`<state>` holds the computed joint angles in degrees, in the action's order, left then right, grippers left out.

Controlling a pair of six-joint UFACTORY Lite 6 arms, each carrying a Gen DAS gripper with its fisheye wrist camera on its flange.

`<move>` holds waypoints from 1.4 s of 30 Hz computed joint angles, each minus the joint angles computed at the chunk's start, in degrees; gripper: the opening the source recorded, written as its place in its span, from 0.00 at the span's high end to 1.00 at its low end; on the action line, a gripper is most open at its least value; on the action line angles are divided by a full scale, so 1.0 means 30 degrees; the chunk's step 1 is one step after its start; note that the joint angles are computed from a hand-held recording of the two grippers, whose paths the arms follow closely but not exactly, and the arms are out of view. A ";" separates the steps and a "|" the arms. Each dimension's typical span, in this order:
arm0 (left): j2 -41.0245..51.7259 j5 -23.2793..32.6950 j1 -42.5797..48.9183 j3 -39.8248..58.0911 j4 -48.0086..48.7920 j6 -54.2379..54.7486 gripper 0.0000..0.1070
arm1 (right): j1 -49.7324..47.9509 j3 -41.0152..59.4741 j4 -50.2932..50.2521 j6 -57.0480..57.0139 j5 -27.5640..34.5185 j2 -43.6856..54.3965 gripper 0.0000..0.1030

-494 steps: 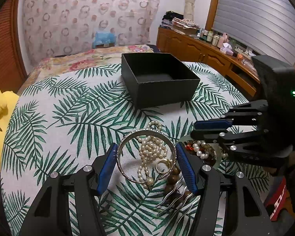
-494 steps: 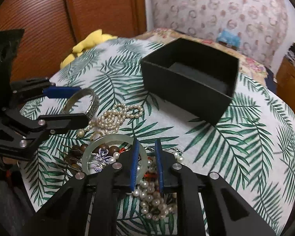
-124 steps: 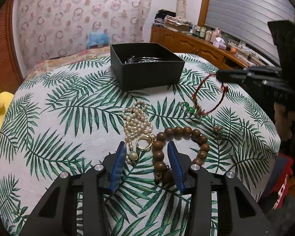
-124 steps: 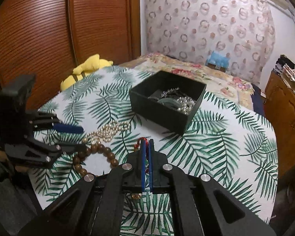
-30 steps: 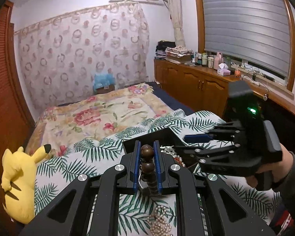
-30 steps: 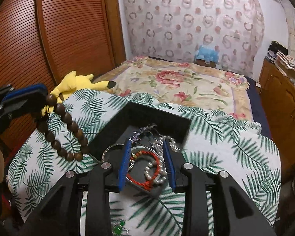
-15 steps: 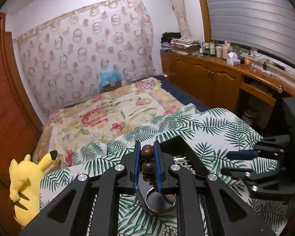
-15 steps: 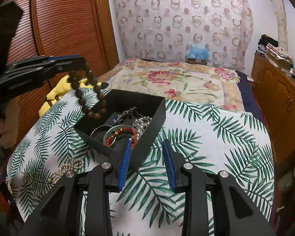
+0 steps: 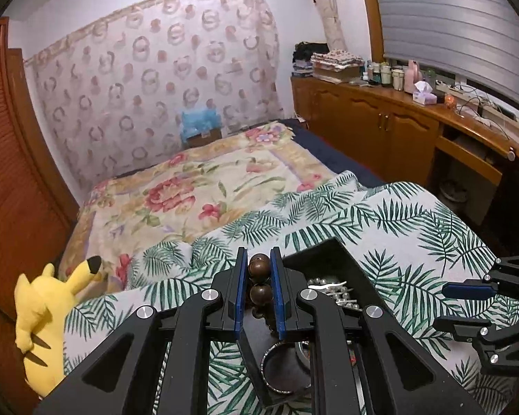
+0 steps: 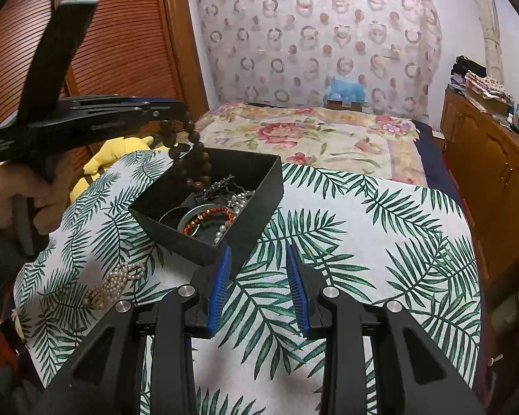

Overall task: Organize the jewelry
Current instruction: 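Release the wooden bead bracelet into the black box with the left tool, then move the right tool to the green jade pendant and grasp it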

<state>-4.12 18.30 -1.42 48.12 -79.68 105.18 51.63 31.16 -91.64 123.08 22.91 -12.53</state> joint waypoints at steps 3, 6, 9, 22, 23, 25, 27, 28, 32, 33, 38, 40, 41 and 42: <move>-0.0202 0.0504 0.0477 -0.0424 -0.0553 0.0794 0.80 | 0.0246 0.0082 0.0021 0.0147 0.0095 0.0092 0.66; -0.0913 0.1345 0.1341 -0.1357 -0.0946 0.1611 0.67 | 0.0684 0.0111 -0.0180 0.0559 0.0278 0.0295 0.66; -0.1832 0.2538 0.2502 -0.2497 -0.0822 0.2097 0.54 | 0.1220 0.0334 -0.0396 0.1082 0.0471 0.0754 0.66; -0.5373 0.6855 0.8127 -0.6711 0.0629 0.4250 0.16 | 0.2831 0.0412 -0.1655 0.3881 0.0769 0.2493 0.66; -0.5439 0.7101 0.8562 -0.7052 0.0759 0.4526 0.16 | 0.2938 0.0367 -0.1789 0.4133 0.0748 0.2588 0.66; -0.5491 0.7665 0.9552 -0.7741 0.1013 0.5200 0.16 | 0.3244 0.0397 -0.1885 0.4473 0.0773 0.2944 0.66; -0.5472 0.8138 1.0569 -0.8395 0.1165 0.6091 0.16 | 0.3614 0.0538 -0.1552 0.4318 0.0935 0.3331 0.66; -0.5365 0.8326 1.0969 -0.8536 0.1299 0.6334 0.16 | 0.3823 0.0655 -0.1310 0.4146 0.0968 0.3553 0.66; -0.4412 0.8791 1.2366 -0.8924 0.2010 0.7277 0.16 | 0.4500 0.1297 -0.0678 0.3463 0.0876 0.4481 0.66; -0.4251 0.8873 1.2607 -0.9003 0.2065 0.7548 0.16 | 0.4767 0.1599 -0.0290 0.3013 0.0943 0.4834 0.66; -0.3519 0.9090 1.3980 -0.9433 0.2297 0.8724 0.16 | 0.5643 0.2344 0.0650 0.1992 0.0946 0.5622 0.76; -0.3167 0.9076 1.4257 -0.9468 0.2522 0.8833 0.16 | 0.5883 0.2644 0.0819 0.1701 0.0790 0.5906 0.84; -0.2930 0.9070 1.4367 -0.9439 0.2674 0.8860 0.16 | 0.5974 0.2792 0.1049 0.1419 0.0740 0.6048 0.86; -0.2739 0.9048 1.4373 -0.9393 0.2744 0.8873 0.16 | 0.6060 0.2945 0.1362 0.1065 0.0741 0.6192 0.87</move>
<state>-12.33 45.44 41.70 19.94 -71.45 131.80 69.81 40.00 -87.56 126.27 25.13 6.05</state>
